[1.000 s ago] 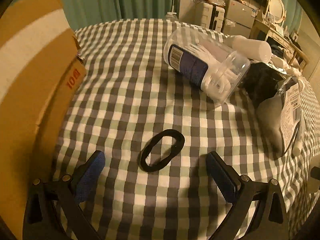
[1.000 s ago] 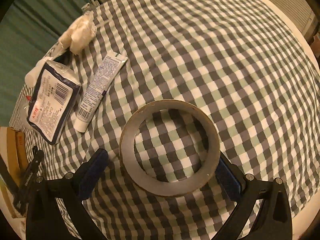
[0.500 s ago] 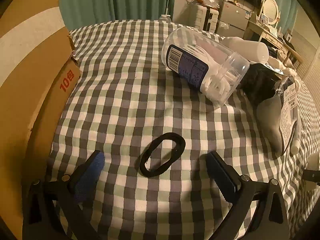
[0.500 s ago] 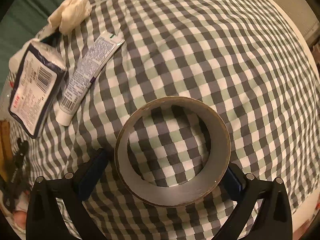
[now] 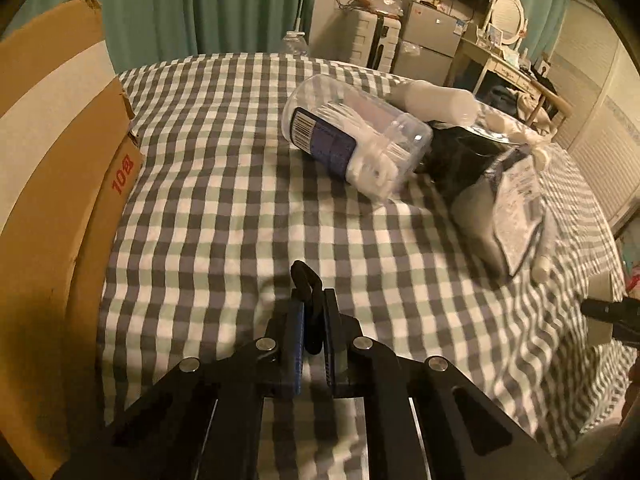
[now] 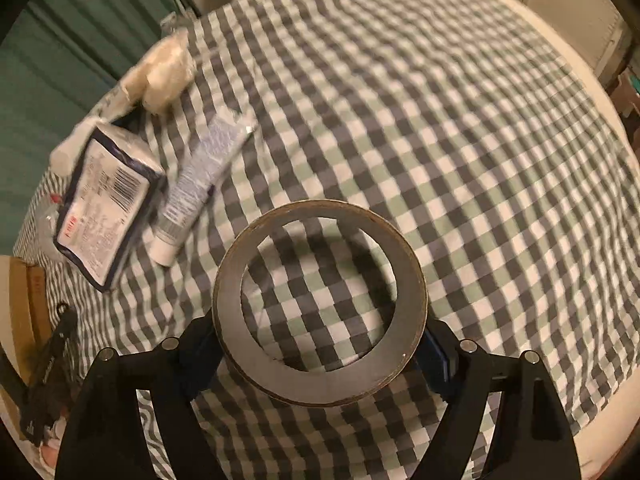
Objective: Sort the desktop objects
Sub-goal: 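Grasp the black hair tie with the left gripper while the right grasps the gray tape roll, then carry the hair tie and tape roll into the cardboard box and release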
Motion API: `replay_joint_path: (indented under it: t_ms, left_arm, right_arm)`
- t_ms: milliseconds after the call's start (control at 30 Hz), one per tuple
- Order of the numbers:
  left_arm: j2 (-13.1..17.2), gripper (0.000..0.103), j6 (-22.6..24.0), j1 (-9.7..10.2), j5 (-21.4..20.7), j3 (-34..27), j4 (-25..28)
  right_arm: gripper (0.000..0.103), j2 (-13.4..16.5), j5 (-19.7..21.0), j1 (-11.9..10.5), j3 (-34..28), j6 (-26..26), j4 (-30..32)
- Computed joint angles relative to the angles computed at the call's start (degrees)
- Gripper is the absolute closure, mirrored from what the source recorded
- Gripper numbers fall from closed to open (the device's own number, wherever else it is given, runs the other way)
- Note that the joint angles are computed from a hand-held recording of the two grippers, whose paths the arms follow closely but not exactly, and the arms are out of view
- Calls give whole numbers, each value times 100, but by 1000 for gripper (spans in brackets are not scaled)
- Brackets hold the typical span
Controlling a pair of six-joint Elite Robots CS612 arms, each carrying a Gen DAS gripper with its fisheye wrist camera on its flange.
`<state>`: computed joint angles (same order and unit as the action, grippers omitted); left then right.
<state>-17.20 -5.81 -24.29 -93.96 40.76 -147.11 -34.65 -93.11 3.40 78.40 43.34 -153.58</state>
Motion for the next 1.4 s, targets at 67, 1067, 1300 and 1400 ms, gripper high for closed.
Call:
replay_joint_path:
  t_ms: [67,1067,1300,1400]
  left_arm:
    - [-154,95,-29,-11,80,286,-82]
    - [-1619,95,-151,21,-122,1884,-1579]
    - [-1814,95,-224,233,-27,2011,-1556]
    - [-1853,95,-255,365,100,2044,-1597]
  right_arm:
    - [22,-77,-256,95,51,61,-152]
    - [22,-690,24,713,206,-1565,-1537]
    - [21,-546,268,987,-391,-2016,-1401]
    - [21,-374,704,1063,-763,-2084,-1274]
